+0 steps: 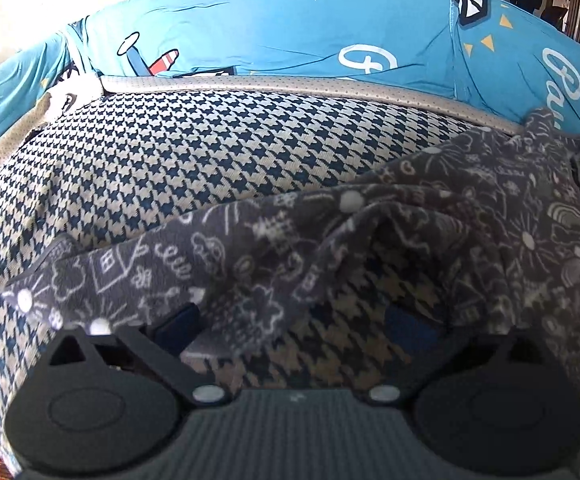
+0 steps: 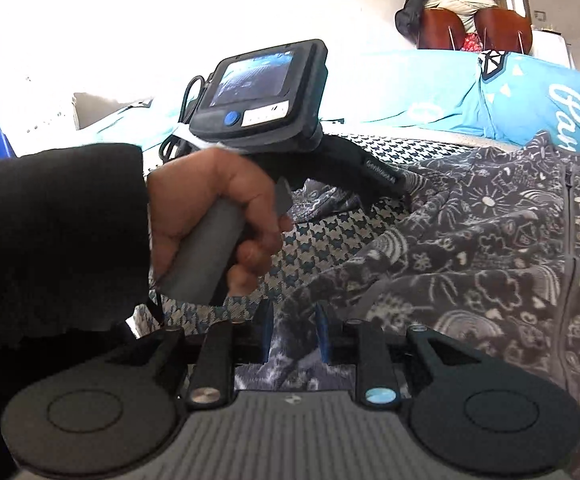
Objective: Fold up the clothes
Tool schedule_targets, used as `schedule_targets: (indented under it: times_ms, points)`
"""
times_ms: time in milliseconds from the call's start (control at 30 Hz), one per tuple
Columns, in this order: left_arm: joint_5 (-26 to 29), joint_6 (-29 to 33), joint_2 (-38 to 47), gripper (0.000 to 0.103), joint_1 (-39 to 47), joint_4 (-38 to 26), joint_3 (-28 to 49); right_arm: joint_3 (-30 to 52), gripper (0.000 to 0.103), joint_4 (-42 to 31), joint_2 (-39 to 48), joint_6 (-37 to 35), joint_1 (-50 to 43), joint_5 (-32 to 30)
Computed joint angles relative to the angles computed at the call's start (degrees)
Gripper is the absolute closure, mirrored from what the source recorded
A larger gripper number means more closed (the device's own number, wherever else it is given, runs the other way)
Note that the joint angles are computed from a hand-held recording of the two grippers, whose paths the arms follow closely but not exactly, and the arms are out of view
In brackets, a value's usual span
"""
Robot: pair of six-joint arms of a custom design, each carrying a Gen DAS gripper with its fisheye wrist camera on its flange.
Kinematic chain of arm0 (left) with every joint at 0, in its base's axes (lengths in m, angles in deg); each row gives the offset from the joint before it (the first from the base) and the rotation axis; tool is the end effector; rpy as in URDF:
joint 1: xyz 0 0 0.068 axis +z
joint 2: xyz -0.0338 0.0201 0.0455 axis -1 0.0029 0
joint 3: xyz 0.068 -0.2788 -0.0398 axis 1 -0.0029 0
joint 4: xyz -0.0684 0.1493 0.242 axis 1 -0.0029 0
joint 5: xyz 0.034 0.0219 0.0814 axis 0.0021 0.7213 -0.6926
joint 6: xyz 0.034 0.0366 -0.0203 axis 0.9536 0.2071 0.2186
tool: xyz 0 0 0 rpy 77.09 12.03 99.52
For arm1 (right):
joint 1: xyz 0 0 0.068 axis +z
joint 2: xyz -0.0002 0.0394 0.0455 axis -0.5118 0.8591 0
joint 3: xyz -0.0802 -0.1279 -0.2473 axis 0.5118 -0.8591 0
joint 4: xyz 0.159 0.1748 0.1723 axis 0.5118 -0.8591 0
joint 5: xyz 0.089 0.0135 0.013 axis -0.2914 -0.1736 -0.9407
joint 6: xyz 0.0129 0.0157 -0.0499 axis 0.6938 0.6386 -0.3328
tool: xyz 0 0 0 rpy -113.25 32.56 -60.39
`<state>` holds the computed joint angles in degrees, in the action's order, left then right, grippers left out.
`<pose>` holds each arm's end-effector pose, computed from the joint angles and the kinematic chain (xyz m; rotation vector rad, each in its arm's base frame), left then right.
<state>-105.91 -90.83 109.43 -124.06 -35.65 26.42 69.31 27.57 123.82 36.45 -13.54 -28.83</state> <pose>0.3125 -0.1889 0.1721 -0.6283 2.4265 0.2457 0.2131 0.0901 0.2050 -1.0746 2.0044 0.7753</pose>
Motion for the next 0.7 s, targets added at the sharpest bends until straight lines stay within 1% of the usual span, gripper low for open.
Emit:
schedule_targets:
  times_ms: [133, 300, 367, 433, 567, 700]
  points:
    - [-1.3, -3.4, -2.7, 0.000, -3.4, -0.4, -1.9, -0.6, 0.078, -2.4, -3.3, -1.1, -2.4, 0.0]
    - [-4.6, -6.5, -5.3, 0.000, -8.5, 0.0, -3.7, -1.4, 0.076, -3.6, -6.5, -0.8, -8.1, 0.3]
    - [-6.4, -7.4, -6.0, 0.000, -10.7, 0.1, -4.0, -1.7, 0.073, -4.4, -7.7, -0.9, -11.4, 0.1]
    - [-8.9, -8.1, -6.0, 0.000, -13.1, 0.2, -3.8, -2.0, 0.073, -5.2, -9.0, -1.2, -14.8, 0.3]
    - [-13.1, -7.5, -6.1, 0.000, -17.3, 1.0, -3.2, -0.9, 0.073, -8.3, -9.4, -2.8, -22.4, -2.1]
    - [-14.2, -5.3, -4.6, 0.000, -20.1, 2.2, -2.0, 0.0, 0.073, -9.8, -9.5, -4.5, -28.1, -3.5]
